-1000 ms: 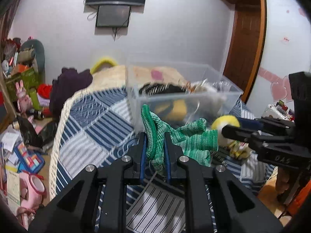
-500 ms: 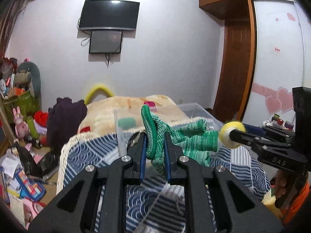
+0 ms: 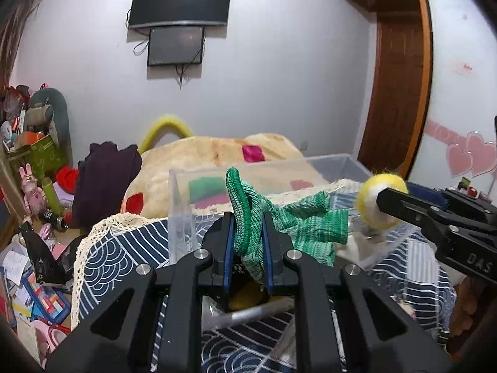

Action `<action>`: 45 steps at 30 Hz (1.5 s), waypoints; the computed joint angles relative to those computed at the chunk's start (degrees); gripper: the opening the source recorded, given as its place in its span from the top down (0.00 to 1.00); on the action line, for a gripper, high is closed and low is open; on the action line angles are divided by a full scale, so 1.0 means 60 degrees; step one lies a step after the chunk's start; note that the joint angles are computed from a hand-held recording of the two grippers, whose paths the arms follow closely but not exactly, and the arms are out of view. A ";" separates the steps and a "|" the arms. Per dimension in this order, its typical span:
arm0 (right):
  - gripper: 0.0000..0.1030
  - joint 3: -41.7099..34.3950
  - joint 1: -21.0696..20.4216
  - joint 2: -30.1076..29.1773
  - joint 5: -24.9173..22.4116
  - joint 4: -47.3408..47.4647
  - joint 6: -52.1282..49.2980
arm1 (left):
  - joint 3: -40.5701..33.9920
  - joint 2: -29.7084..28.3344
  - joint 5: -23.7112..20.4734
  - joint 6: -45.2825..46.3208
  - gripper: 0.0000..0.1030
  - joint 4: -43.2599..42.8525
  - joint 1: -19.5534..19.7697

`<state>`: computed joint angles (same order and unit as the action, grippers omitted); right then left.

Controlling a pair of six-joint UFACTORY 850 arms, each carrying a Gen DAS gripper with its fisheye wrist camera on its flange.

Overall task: Organize soft objects
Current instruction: 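Lower the green knit item into the box with the left tool while the right tool drops the doll in, then grasp the floral scrunchie with the right tool while the left tool grasps the beaded bracelet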

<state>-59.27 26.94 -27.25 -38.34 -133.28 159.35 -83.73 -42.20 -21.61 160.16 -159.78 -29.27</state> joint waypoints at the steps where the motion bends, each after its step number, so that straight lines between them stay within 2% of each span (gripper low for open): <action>1: 0.65 -0.0070 -0.0037 -0.0067 0.0073 0.0016 -0.0034 | -0.0183 -0.0132 0.0143 -0.0066 0.85 0.0058 -0.0014; 6: 0.63 -0.0427 -0.0100 -0.0420 0.0489 0.0962 -0.0919 | -0.0788 -0.0619 0.0650 0.0166 0.83 -0.0099 -0.0116; 9: 0.55 -0.0251 -0.0187 -0.0334 0.0817 0.0725 -0.0577 | -0.0800 -0.0680 0.0731 0.0985 0.66 -0.0915 -0.0181; 10: 0.50 -0.0228 -0.0173 -0.0313 0.0814 0.0866 -0.0705 | -0.0751 -0.0651 0.0731 0.1407 0.56 -0.1371 -0.0205; 13: 0.38 -0.0079 -0.0076 -0.0191 0.0472 0.1354 -0.1145 | -0.0520 -0.0496 0.0583 0.0942 0.48 -0.0991 -0.0156; 16: 0.34 0.0238 -0.0026 0.0114 0.0301 0.1165 -0.0924 | -0.0203 -0.0248 0.0408 0.0403 0.38 -0.0494 -0.0092; 20: 0.26 0.0547 0.0101 0.0435 -0.0098 0.1244 -0.1012 | 0.0372 0.0195 0.0020 0.0410 0.27 -0.0587 -0.0039; 23: 0.20 0.0870 0.0239 0.0747 -0.0424 0.1155 -0.0901 | 0.0907 0.0600 -0.0384 0.0741 0.13 -0.0911 -0.0026; 25: 0.20 0.1073 0.0334 0.0929 -0.0602 0.1169 -0.0903 | 0.1255 0.0856 -0.0636 0.0800 0.01 -0.1006 0.0003; 28: 0.15 0.1331 0.0429 0.1116 -0.0705 0.1180 -0.0827 | 0.1801 0.1241 -0.0975 0.0558 0.00 -0.0815 0.0064; 33: 0.09 0.1661 0.0551 0.1175 -0.0622 0.1297 -0.0581 | 0.2161 0.1397 -0.0854 -0.0448 0.00 0.0282 0.0173; 39: 0.09 0.1640 0.0484 0.0778 0.0062 0.1816 -0.0772 | 0.2144 0.1091 -0.0289 -0.1659 0.00 0.1587 0.0198; 45: 0.09 0.1589 0.0307 0.0419 0.0837 0.1401 -0.0242 | 0.2285 0.0854 -0.0239 -0.1804 0.01 0.1952 0.0082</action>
<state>-49.73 28.78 -24.74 -33.32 -124.88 157.90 -70.02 -37.07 -23.05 149.34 -148.06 -28.78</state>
